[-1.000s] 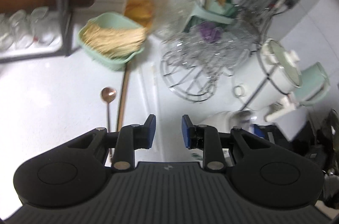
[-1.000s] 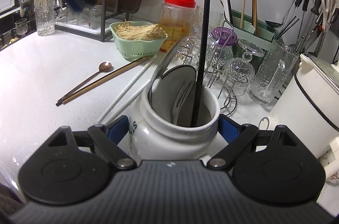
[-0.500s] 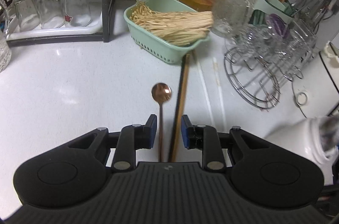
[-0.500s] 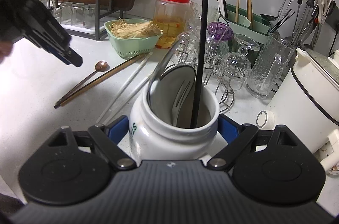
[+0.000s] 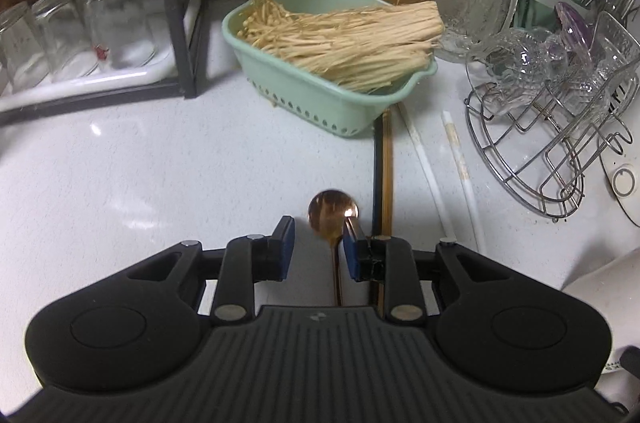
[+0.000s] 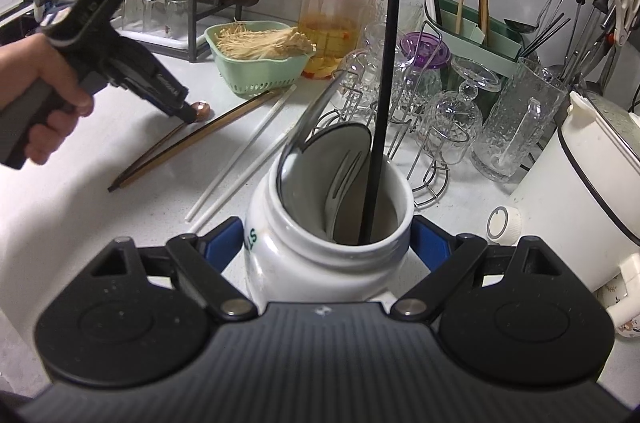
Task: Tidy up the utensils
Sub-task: 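Move the left tool back toward the copper spoon on the counter, then close the left tool on the copper spoon handle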
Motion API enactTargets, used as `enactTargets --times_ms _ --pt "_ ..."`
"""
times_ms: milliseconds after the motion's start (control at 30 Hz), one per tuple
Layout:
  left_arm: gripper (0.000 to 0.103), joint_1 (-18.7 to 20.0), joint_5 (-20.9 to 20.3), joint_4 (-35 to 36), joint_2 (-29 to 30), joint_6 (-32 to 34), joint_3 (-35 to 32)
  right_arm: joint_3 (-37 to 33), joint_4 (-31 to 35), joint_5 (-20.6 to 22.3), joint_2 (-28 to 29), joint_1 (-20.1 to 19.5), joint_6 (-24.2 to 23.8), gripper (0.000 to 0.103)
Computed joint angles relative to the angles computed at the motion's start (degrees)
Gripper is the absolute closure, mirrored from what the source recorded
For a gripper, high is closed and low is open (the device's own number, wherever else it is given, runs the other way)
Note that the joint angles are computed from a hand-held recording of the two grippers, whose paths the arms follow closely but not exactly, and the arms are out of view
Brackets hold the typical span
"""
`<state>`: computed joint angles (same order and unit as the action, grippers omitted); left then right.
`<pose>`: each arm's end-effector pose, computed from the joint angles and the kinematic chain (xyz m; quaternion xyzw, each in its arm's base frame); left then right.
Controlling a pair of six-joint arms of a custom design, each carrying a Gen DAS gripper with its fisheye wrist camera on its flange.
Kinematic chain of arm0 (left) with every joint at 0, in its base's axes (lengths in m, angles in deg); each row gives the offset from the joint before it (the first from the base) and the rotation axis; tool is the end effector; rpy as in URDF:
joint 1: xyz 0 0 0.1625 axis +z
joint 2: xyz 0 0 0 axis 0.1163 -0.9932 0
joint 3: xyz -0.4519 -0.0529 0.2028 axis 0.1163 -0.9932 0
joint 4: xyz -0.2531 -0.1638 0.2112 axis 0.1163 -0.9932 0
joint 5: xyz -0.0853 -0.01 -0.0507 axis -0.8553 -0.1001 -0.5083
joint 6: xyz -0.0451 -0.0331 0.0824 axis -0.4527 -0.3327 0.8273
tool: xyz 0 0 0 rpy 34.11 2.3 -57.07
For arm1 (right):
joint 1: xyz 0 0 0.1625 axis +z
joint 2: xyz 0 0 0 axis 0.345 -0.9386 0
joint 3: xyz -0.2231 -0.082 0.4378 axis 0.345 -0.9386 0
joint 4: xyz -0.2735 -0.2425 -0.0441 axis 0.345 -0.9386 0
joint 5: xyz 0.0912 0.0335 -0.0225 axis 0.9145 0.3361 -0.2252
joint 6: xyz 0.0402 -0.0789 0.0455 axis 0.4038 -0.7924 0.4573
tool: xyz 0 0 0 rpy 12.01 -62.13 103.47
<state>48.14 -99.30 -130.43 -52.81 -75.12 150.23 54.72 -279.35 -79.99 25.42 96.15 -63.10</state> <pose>-0.0420 -0.4469 0.3137 -0.1495 0.8320 -0.3878 0.3675 0.3369 -0.4495 0.0861 0.5836 -0.7495 0.2289 0.2127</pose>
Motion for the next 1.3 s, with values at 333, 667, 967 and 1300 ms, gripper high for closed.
enactTargets --times_ms 333,667,967,1300 --pt "0.072 1.21 -0.52 0.83 2.21 5.8 -3.12 0.1 -0.84 -0.41 0.34 0.21 0.85 0.011" --pt "0.072 1.92 -1.3 9.57 2.77 5.19 -6.98 0.11 -1.69 -1.03 0.79 0.45 1.49 0.011" --pt "0.076 1.42 -0.67 6.63 2.52 2.26 -5.36 0.27 -2.07 -1.13 0.88 0.49 1.35 0.011" --pt "0.096 1.06 -1.62 0.98 0.78 -1.52 -2.46 0.38 -2.47 -0.96 0.95 0.36 1.03 0.011"
